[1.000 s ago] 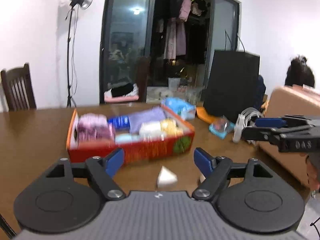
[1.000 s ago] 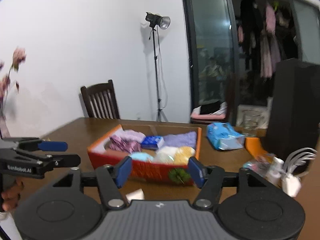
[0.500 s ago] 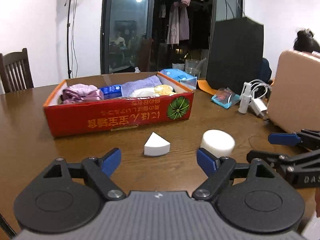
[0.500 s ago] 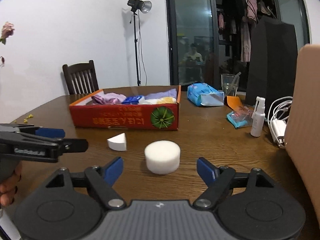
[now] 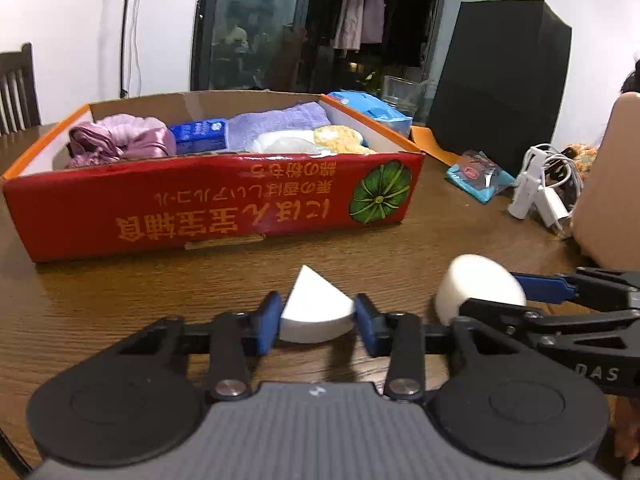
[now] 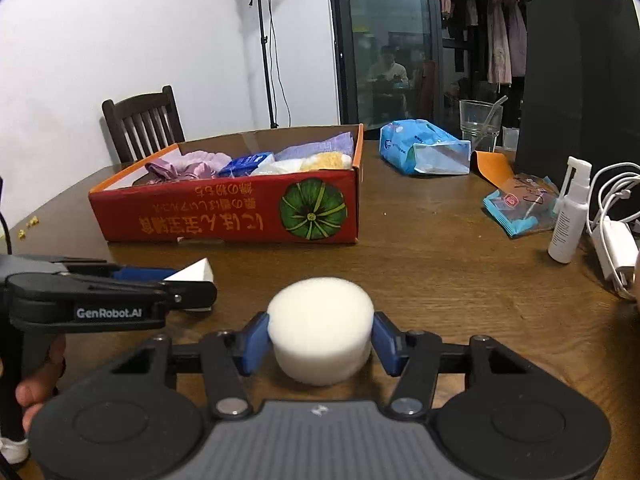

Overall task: Organize soft objects
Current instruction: 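Grasp the white foam cylinder with the right gripper while the left grasps the foam wedge, then carry the foam cylinder and wedge into the box and open both grippers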

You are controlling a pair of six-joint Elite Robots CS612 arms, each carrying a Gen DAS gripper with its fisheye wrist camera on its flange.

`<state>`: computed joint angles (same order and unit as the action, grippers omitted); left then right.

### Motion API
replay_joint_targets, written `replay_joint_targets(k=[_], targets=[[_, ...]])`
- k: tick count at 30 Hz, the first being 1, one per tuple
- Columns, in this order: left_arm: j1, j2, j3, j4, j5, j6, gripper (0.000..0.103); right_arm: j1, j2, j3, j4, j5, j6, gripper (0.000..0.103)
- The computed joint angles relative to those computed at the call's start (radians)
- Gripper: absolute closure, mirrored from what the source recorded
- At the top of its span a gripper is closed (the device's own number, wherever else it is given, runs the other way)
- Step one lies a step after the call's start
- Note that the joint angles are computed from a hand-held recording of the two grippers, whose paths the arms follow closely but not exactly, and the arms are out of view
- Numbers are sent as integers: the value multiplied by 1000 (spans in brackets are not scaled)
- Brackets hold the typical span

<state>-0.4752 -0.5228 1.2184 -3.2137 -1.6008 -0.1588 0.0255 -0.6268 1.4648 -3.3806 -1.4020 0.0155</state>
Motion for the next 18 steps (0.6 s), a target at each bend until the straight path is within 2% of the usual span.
replay_joint_targets(k=[4, 9, 18], targets=[[0, -2, 4, -8, 2, -14, 71, 0, 6, -8, -5, 3, 6, 50], [-5, -30, 56, -56, 16, 9, 71, 1, -9, 17, -24, 15, 11, 50], [-3, -130, 228, -241, 19, -18, 70, 10, -74, 127, -137, 63, 14, 50]])
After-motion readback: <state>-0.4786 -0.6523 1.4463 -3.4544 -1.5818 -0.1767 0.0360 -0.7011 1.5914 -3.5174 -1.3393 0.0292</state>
